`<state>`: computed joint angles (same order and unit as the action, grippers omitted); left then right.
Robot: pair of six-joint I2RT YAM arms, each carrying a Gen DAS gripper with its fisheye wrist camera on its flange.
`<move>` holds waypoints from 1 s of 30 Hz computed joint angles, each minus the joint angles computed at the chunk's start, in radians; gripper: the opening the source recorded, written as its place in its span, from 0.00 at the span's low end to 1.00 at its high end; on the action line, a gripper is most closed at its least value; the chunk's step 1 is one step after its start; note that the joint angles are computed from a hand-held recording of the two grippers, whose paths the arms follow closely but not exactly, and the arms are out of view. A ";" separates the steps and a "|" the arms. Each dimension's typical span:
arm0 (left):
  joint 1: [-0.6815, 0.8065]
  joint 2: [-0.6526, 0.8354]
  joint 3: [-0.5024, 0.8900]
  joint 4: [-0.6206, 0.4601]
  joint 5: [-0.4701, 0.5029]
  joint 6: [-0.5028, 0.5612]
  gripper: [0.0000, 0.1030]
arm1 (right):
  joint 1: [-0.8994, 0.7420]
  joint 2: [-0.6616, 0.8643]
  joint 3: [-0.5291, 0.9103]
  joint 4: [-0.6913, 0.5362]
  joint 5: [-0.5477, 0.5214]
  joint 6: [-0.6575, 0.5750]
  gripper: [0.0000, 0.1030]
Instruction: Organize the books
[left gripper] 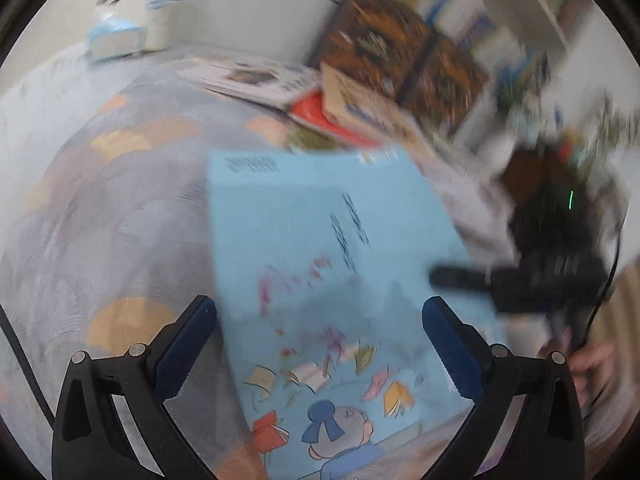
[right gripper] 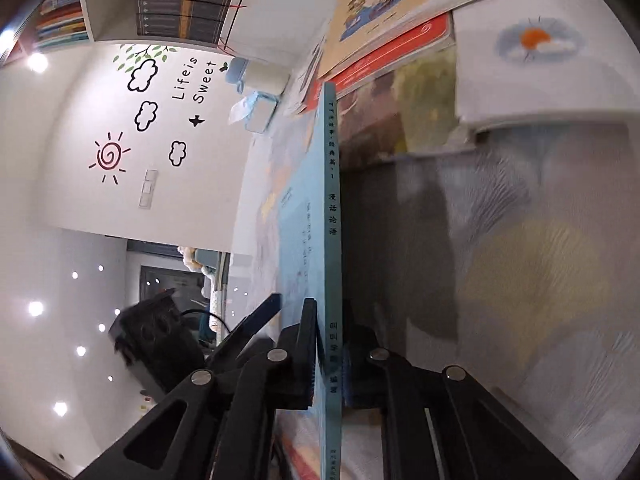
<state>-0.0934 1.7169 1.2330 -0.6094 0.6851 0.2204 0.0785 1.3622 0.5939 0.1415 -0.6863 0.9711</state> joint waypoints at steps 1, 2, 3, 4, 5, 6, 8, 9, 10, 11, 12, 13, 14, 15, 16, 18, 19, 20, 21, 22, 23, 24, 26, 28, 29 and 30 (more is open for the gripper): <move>0.015 -0.003 -0.002 0.019 -0.001 -0.026 1.00 | 0.009 -0.019 -0.004 0.007 0.011 0.023 0.08; 0.034 -0.013 -0.013 0.055 -0.020 -0.063 1.00 | 0.006 -0.035 -0.007 0.005 0.007 0.031 0.08; 0.046 -0.016 -0.017 0.074 -0.035 -0.082 1.00 | 0.006 -0.068 -0.013 -0.002 0.011 0.044 0.08; 0.061 -0.014 -0.017 0.086 -0.037 -0.102 0.99 | 0.006 -0.089 -0.007 -0.019 0.014 0.051 0.08; 0.067 -0.008 -0.011 0.083 -0.027 -0.106 0.99 | 0.009 -0.127 -0.001 -0.063 0.029 0.051 0.08; 0.072 0.001 -0.004 0.074 -0.013 -0.107 0.99 | -0.001 -0.194 -0.003 -0.132 0.056 0.053 0.08; 0.065 0.012 0.007 0.054 0.003 -0.099 0.99 | -0.040 -0.320 0.007 -0.271 0.070 0.056 0.08; 0.056 0.013 0.011 0.044 0.001 -0.086 1.00 | -0.082 -0.425 0.028 -0.414 0.085 0.037 0.07; 0.052 0.013 0.011 0.039 -0.001 -0.077 1.00 | -0.110 -0.479 0.049 -0.490 0.092 0.028 0.07; 0.040 0.007 0.008 0.035 -0.003 -0.065 0.99 | -0.166 -0.548 0.093 -0.624 0.090 -0.011 0.07; 0.043 0.001 0.006 0.025 0.002 -0.051 1.00 | -0.233 -0.619 0.153 -0.758 0.094 -0.061 0.03; 0.040 -0.005 0.006 0.017 0.008 -0.039 1.00 | -0.285 -0.649 0.224 -0.859 0.085 -0.113 0.03; 0.033 -0.009 0.004 0.012 0.010 -0.029 1.00 | -0.319 -0.676 0.317 -0.977 0.131 -0.177 0.03; 0.026 -0.010 0.004 0.003 0.009 -0.020 1.00 | -0.304 -0.659 0.435 -1.089 0.204 -0.256 0.03; 0.024 -0.008 0.005 -0.003 0.008 -0.013 1.00 | -0.238 -0.631 0.525 -1.174 0.319 -0.300 0.03; 0.014 -0.006 0.006 -0.012 -0.001 -0.003 0.99 | -0.056 -0.570 0.634 -1.268 0.524 -0.297 0.03; 0.013 -0.009 0.002 -0.012 -0.006 0.003 0.99 | -0.041 -0.540 0.643 -1.280 0.501 -0.318 0.05; 0.008 -0.014 -0.005 -0.007 -0.015 0.006 0.99 | -0.057 -0.525 0.626 -1.281 0.454 -0.346 0.07; 0.004 -0.017 -0.009 -0.009 -0.023 0.015 0.99 | -0.056 -0.508 0.584 -1.265 0.424 -0.355 0.13; -0.009 -0.020 -0.014 -0.015 -0.033 0.029 0.99 | -0.083 -0.517 0.529 -1.272 0.386 -0.383 0.24; -0.032 -0.030 -0.025 -0.023 -0.053 0.050 0.99 | -0.110 -0.503 0.476 -1.266 0.357 -0.408 0.32; -0.047 -0.038 -0.036 -0.022 -0.070 0.061 0.99 | -0.149 -0.475 0.410 -1.249 0.318 -0.442 0.43; -0.108 -0.086 -0.097 0.001 -0.149 0.089 0.99 | -0.232 -0.440 0.302 -1.199 0.258 -0.506 0.44; -0.145 -0.125 -0.143 0.023 -0.191 0.099 0.99 | -0.354 -0.397 0.202 -1.134 0.166 -0.593 0.44; -0.160 -0.136 -0.152 0.005 -0.166 0.119 0.99 | -0.396 -0.350 0.175 -1.101 0.107 -0.640 0.45; -0.157 -0.132 -0.147 -0.017 -0.131 0.137 0.99 | -0.426 -0.293 0.155 -1.073 0.048 -0.702 0.45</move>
